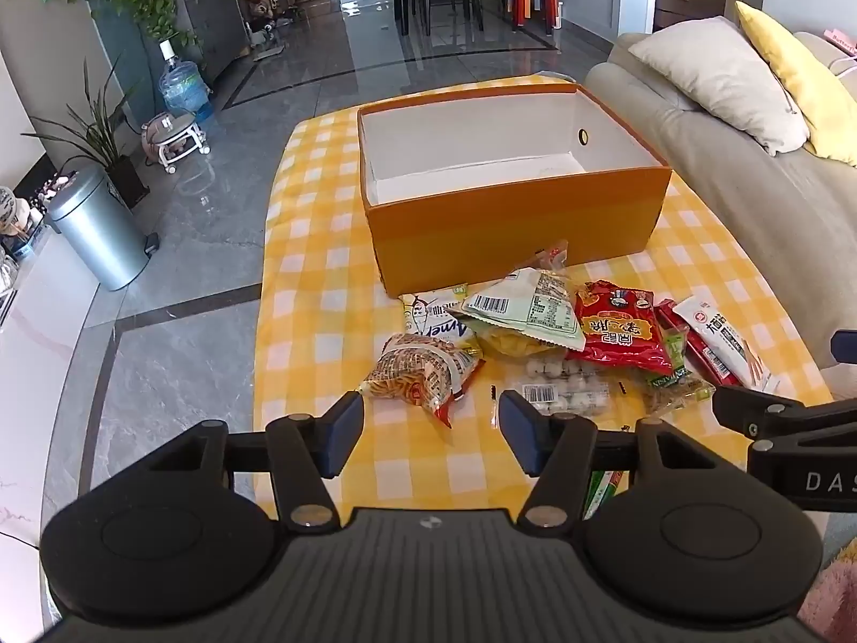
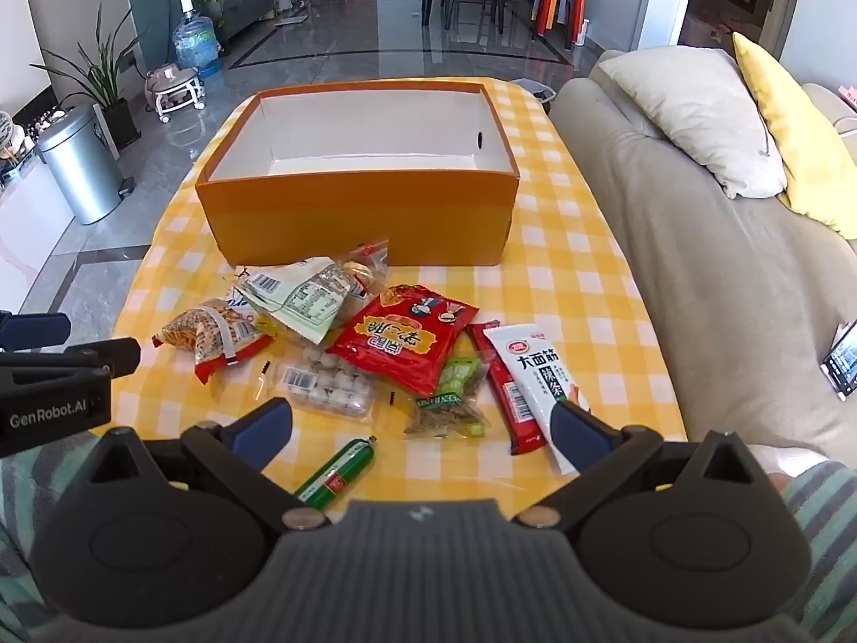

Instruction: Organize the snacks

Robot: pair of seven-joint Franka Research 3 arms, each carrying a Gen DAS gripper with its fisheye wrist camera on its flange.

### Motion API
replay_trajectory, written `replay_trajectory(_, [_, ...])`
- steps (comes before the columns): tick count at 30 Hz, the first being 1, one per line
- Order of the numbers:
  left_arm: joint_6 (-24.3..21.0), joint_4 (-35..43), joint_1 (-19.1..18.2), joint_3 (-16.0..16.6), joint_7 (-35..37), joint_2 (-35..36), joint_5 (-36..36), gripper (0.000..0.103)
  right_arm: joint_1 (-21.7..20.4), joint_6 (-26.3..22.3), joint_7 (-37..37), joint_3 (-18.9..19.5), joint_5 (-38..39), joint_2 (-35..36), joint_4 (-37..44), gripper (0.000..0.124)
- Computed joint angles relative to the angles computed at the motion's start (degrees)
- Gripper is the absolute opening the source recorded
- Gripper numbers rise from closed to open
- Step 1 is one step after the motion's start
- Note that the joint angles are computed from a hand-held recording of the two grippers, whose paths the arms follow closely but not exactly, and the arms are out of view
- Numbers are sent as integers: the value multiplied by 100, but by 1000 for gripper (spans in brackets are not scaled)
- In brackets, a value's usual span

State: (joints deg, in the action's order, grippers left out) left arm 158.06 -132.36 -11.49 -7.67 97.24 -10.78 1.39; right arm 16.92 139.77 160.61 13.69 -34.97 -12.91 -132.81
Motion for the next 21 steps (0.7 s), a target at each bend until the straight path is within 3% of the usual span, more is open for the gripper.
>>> replay_trajectory(21, [-307,142,21,-19,93,73,-98,69,47,-79,9,-14,-49,41,52,99])
